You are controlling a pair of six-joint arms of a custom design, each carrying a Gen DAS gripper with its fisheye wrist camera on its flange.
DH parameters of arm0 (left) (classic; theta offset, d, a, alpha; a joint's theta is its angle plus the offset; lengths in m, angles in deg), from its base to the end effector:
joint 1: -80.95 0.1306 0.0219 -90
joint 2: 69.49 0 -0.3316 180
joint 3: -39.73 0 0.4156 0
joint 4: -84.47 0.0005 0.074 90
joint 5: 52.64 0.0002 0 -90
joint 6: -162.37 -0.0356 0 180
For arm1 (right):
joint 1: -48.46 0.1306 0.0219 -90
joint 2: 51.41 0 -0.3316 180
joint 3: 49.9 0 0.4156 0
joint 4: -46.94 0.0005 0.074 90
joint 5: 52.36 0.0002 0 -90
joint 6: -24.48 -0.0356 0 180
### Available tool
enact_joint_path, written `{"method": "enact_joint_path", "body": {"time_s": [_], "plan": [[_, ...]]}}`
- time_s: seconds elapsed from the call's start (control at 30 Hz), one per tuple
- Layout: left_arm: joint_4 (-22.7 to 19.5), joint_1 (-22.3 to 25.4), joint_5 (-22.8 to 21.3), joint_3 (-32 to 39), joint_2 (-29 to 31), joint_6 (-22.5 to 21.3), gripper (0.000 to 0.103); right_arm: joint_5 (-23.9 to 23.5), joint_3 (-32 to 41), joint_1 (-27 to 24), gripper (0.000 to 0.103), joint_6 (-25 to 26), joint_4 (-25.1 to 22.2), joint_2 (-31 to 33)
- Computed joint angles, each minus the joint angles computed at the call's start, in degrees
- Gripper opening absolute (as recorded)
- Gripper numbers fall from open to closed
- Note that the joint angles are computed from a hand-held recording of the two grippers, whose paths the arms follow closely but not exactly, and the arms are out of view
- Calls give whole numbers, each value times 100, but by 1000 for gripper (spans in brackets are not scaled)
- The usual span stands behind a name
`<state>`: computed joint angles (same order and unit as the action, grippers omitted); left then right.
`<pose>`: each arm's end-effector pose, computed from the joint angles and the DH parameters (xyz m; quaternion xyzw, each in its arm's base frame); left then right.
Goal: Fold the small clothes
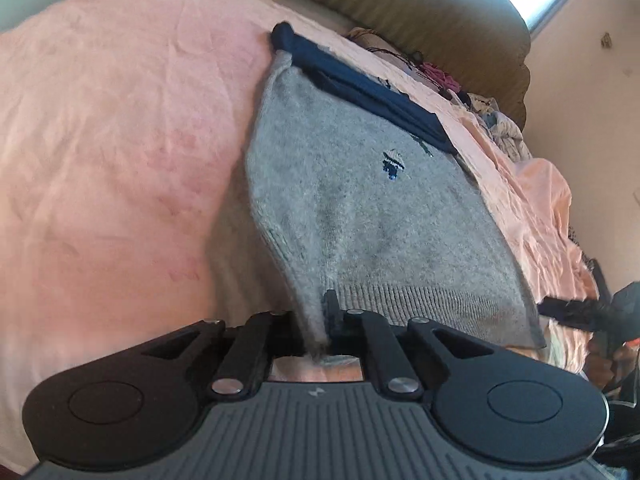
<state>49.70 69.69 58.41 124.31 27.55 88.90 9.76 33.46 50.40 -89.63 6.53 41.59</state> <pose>0.5280 -0.1187 0.2912 0.0244 0.9176 -0.2512 0.3072 0.5157 0.0336 0.3112 0.0946 0.9110 0.2953 0.2720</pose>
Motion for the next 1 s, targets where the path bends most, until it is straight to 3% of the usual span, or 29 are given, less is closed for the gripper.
{"method": "enact_joint_path", "body": {"time_s": [0.03, 0.1, 0.17, 0.23, 0.27, 0.3, 0.4, 0.5, 0.6, 0.67, 0.73, 0.83, 1.0], "plan": [[-83, -34, -341, 77, -62, -265, 15, 173, -104, -15, 56, -137, 275, -141], [52, -144, -1041, 197, -132, -593, 25, 510, -110, -24, 65, -318, 676, -256], [458, -334, -1792, 432, -33, -670, 54, 935, 191, 102, 65, -244, 881, -74], [1308, -468, -1835, 521, 149, -503, 74, 1050, 601, 278, 66, -97, 1034, 286], [1599, -540, -1725, 649, 349, -392, 77, 1056, 869, 393, 66, -17, 1124, 548], [1657, -632, -1705, 893, 629, -298, 76, 1034, 1166, 509, 71, 63, 1186, 848], [1122, -973, -2065, 1906, 1632, -325, 76, 1135, 2285, 825, 75, 7, 1013, 1901], [489, -1260, -2824, 2570, 2348, -552, 75, 1812, 3341, 1114, 75, 188, 584, 2801], [698, -1378, -3227, 2305, 2322, -845, 76, 2882, 3959, 1409, 76, 678, 32, 3368], [606, -1346, -3110, 2195, 2205, -774, 80, 3401, 3666, 1564, 79, 1259, 264, 3265], [612, -1356, -3142, 2039, 2096, -869, 83, 3757, 3256, 1680, 88, 1553, 483, 3046], [644, -1407, -3231, 1769, 1888, -845, 83, 3763, 2690, 1708, 99, 1441, 597, 2646], [798, -1511, -3449, 1271, 1531, -757, 84, 3932, 1701, 1843, 103, 1391, 873, 1926]]}}
